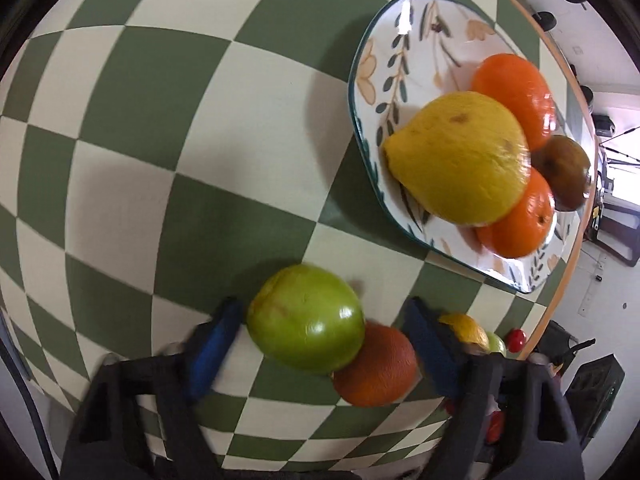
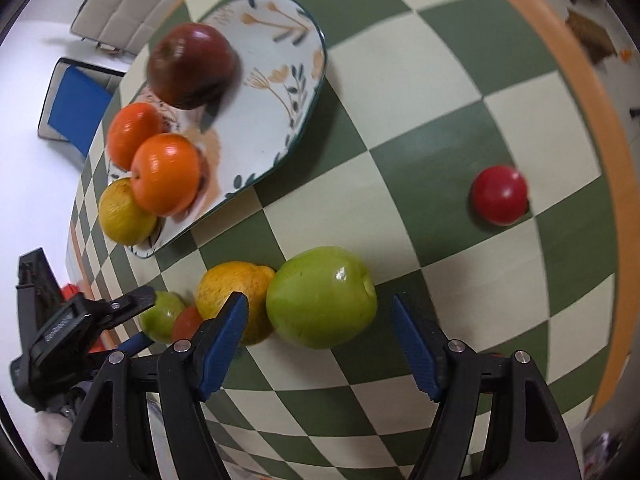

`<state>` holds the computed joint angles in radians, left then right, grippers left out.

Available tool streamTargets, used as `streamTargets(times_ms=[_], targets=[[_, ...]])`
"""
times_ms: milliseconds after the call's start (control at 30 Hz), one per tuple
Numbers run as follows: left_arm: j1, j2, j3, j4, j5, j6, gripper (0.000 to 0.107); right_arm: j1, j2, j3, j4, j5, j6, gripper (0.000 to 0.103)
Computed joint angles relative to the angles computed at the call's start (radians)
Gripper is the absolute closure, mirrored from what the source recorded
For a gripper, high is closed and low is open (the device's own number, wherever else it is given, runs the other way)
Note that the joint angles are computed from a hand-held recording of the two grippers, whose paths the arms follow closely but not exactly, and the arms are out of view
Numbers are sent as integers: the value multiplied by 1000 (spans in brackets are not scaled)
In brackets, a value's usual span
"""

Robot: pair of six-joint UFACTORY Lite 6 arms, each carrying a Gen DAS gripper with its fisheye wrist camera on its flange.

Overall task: Organize fruits
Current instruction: 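Grasp a green apple with the left tool while the right tool grasps another green apple, then carry both green apples onto the plate and release them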

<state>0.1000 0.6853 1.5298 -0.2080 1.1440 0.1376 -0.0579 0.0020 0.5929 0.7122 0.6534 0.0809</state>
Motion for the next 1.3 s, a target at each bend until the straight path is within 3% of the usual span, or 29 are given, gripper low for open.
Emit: streamTargets(times_ms=[100,133,367,500,700,800,1067,1167,1300], targets=[[-3,-9,-24,12,-35,24,51,7,53,14,38,-33,-25,31],[-7,-23,-40,27,-45,24,51,15,75,24,42,-44,-27,38],[7,-222,-285,135,-149,66,51,77,111,45,-11,-25,16,39],[33,-284,-388,146,-199,78,51,76,98,-4,92,-20,-58,38],[28,-328,-432,146,-225,70,51,101,172,-6,194,-33,-121,34],[18,-359,-465,148,-233,62,51,145,179,15,160,-52,-59,36],[52,-440,-379,68,-93,137,51,228,85,7,49,-97,81,38],[35,-454,-249,15,-7,153,51,230,35,60,-45,-68,167,38],[-20,-345,46,-22,86,142,51,214,27,206,-173,-6,254,38]])
